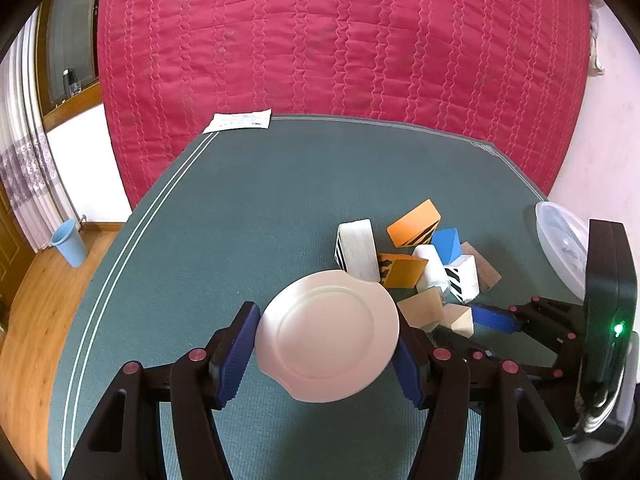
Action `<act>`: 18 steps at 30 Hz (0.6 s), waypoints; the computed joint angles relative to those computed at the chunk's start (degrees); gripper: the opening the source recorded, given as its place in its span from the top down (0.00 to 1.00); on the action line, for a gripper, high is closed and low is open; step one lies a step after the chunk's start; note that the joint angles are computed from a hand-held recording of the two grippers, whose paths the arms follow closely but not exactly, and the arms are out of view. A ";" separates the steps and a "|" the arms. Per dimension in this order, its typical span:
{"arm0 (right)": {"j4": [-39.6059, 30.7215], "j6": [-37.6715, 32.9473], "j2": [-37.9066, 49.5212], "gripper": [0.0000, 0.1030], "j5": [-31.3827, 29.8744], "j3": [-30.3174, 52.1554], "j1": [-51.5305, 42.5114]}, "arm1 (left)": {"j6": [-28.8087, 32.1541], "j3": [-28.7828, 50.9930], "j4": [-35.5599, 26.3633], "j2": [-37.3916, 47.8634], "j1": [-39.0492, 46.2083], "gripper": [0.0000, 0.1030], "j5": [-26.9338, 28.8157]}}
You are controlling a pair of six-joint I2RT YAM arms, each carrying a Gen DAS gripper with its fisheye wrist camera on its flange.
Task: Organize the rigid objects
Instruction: 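Grasp the small wooden cube with the right tool while the left tool holds the plate, then carry the cube into the clear bowl and open the right tool while the left carries the plate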
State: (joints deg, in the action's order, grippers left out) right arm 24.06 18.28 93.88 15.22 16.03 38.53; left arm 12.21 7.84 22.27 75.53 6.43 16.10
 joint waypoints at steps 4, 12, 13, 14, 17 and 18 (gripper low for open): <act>1.03 1.83 -2.13 0.70 -0.58 -2.54 -0.77 | 0.01 -0.40 -0.31 -0.89 -0.18 0.37 0.01; -1.40 4.06 -18.19 0.70 -2.73 -11.94 -3.03 | -0.43 -1.99 -4.19 -7.96 -3.21 0.37 -0.74; -3.41 4.07 -21.26 0.70 -2.57 -12.67 -3.47 | -0.40 -2.14 -4.65 -8.74 -3.41 0.37 -0.70; -5.39 4.00 -24.42 0.70 -2.66 -13.37 -4.19 | -0.66 -2.46 -5.51 -10.35 -4.15 0.37 -1.03; -15.29 2.83 -38.54 0.70 -3.90 -15.63 -8.68 | -1.94 -3.07 -7.74 -14.41 -6.05 0.37 -2.47; -18.29 2.45 -42.28 0.70 -4.18 -15.88 -9.94 | -2.41 -3.07 -8.73 -15.65 -6.74 0.37 -2.96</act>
